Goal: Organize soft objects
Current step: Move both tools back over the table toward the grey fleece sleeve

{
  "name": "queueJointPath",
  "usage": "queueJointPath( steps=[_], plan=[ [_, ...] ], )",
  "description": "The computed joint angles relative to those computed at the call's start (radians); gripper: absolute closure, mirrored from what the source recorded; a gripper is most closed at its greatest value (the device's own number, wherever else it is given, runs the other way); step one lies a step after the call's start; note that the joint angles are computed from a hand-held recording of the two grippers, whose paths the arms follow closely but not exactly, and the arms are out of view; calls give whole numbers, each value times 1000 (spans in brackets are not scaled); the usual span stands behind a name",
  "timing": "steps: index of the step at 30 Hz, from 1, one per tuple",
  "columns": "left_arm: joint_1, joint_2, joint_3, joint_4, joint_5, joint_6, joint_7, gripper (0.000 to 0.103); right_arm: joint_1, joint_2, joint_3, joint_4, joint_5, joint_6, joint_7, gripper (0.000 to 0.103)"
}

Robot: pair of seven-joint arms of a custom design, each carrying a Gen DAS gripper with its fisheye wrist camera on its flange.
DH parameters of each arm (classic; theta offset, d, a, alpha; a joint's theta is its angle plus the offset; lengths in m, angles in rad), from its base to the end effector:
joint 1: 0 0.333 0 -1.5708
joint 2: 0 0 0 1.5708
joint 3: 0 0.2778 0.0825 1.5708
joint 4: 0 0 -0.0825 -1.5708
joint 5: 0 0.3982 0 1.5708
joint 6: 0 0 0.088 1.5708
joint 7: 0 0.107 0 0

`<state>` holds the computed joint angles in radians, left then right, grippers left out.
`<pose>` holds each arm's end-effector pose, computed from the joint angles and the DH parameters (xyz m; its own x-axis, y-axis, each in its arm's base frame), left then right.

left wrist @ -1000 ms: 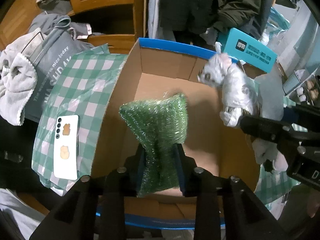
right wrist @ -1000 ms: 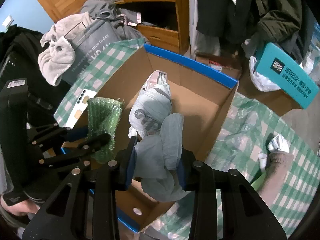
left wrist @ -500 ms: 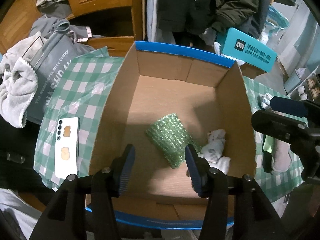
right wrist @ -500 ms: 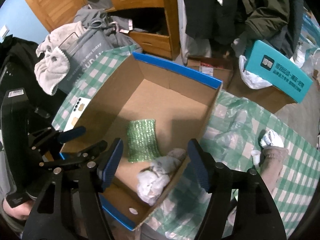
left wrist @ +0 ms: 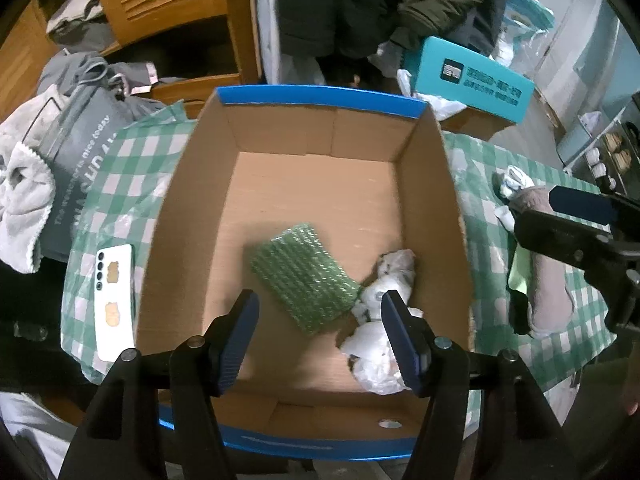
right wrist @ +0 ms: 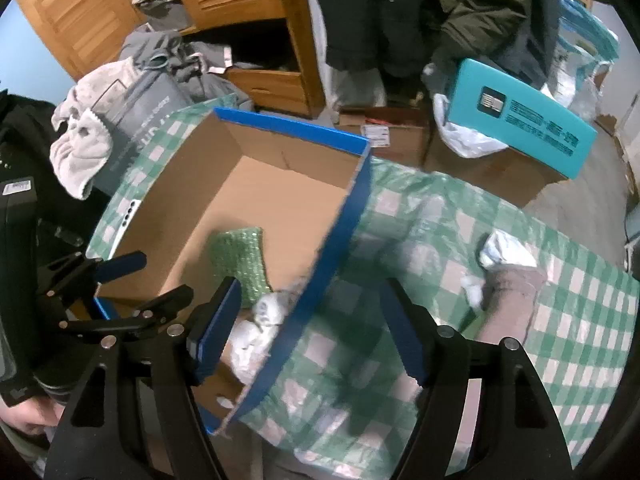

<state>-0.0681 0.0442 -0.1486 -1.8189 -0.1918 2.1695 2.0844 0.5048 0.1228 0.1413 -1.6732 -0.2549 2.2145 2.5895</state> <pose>0.6003 -0.1386 0.4967 -0.6044 -0.7964 0.0214 -0.7516 0.5611 -0.3467 0.5235 0.3793 0.5297 -0.2144 -0.9533 -0.2129 -0.8709 0.2853 -0.4002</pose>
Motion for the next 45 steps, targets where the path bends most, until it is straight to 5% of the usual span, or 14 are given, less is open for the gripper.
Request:
queueJointPath(
  steps=[45],
  plan=[
    [-153,-46,-74,-66,32,-33,-26,31,-137,-427,29,-587,112,26,116,24]
  ],
)
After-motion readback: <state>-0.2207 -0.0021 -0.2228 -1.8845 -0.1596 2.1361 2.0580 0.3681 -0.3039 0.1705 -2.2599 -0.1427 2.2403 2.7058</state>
